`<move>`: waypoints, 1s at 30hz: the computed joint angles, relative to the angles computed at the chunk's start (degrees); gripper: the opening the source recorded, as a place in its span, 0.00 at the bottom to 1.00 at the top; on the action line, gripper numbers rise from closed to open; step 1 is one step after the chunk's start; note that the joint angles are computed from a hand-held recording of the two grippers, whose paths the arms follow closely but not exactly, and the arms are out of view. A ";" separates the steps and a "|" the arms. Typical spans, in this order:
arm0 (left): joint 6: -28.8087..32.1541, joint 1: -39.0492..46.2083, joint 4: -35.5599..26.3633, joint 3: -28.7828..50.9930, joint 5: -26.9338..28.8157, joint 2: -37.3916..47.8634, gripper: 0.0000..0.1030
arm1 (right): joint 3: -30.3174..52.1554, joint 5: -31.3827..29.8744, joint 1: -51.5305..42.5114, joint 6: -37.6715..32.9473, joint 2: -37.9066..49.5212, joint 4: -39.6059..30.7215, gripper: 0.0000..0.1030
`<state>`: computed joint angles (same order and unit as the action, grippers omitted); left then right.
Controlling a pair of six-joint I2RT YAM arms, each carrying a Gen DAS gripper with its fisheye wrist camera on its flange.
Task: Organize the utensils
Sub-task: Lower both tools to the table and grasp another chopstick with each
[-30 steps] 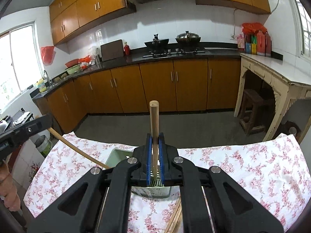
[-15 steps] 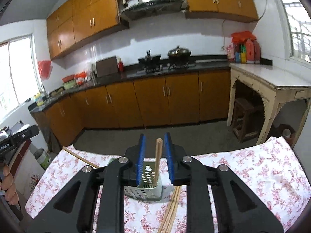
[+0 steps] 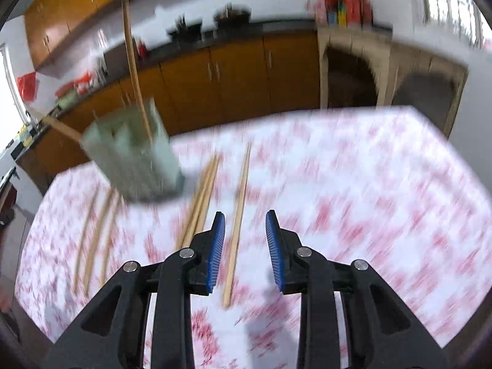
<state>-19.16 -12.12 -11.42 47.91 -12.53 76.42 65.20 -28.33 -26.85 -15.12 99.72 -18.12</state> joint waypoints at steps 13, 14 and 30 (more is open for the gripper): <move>-3.56 -4.71 9.60 -5.04 1.10 13.07 0.39 | -7.72 8.50 7.09 0.47 6.55 10.15 0.28; -3.57 -5.17 9.67 -4.54 1.02 13.81 0.39 | -7.64 8.42 6.95 0.11 6.42 10.08 0.28; -3.13 -5.49 8.33 3.71 0.00 26.12 0.08 | -1.21 9.59 6.37 3.37 11.89 10.90 0.07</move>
